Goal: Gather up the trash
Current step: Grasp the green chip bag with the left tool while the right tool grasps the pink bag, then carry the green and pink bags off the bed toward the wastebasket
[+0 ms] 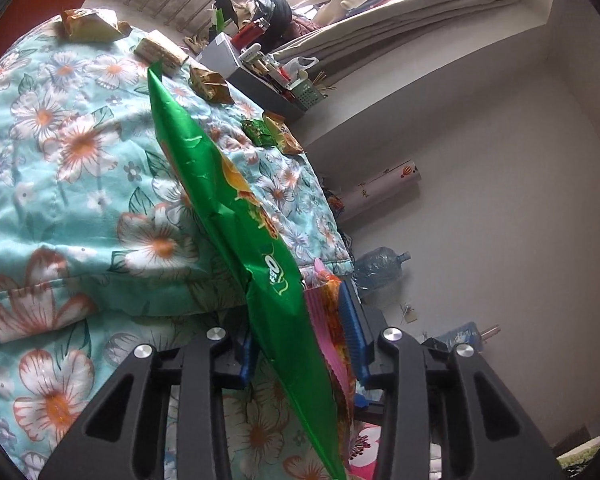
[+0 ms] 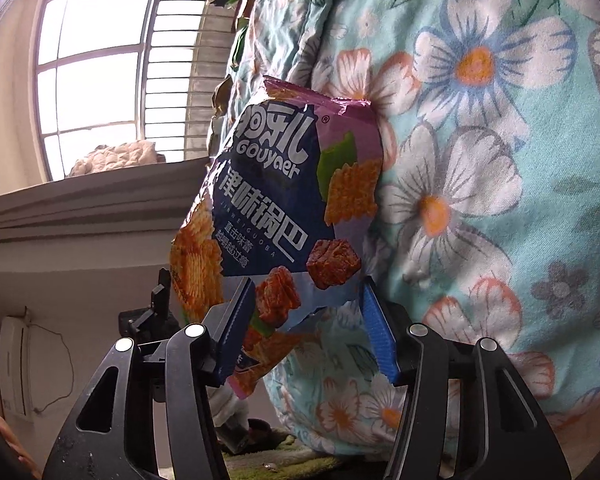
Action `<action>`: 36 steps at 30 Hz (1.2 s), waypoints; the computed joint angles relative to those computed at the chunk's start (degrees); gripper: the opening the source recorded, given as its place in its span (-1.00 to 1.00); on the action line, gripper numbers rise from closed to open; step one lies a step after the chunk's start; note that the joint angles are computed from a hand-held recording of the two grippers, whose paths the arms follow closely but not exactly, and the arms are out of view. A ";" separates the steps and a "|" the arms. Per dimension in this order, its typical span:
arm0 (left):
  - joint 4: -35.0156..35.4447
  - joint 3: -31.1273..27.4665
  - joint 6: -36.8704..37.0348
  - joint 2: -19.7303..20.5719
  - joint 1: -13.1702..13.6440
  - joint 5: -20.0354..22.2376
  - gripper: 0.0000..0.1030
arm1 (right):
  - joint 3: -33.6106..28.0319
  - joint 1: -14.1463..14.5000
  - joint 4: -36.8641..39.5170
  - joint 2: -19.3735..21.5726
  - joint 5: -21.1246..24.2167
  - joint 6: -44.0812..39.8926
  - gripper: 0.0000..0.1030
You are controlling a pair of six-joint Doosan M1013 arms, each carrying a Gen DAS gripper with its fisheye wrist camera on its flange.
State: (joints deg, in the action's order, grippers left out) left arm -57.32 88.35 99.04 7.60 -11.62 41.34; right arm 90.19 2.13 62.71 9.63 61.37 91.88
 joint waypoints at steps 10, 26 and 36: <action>12.27 -2.03 -2.18 -1.56 -2.19 -3.12 -0.79 | -2.16 -1.05 -1.29 0.44 -3.31 1.31 -0.98; 29.51 -13.03 -0.49 2.85 -7.93 7.48 -0.81 | -8.12 -0.78 -16.88 -2.28 -5.72 -7.63 -0.90; 37.93 -15.42 -1.02 6.72 -13.22 11.35 -0.83 | -5.97 0.31 -17.22 -1.16 -9.25 -3.96 -0.52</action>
State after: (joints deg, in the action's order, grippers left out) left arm -19.39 72.92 98.02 14.32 -24.84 52.69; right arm 84.21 2.43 45.49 8.47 52.12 87.92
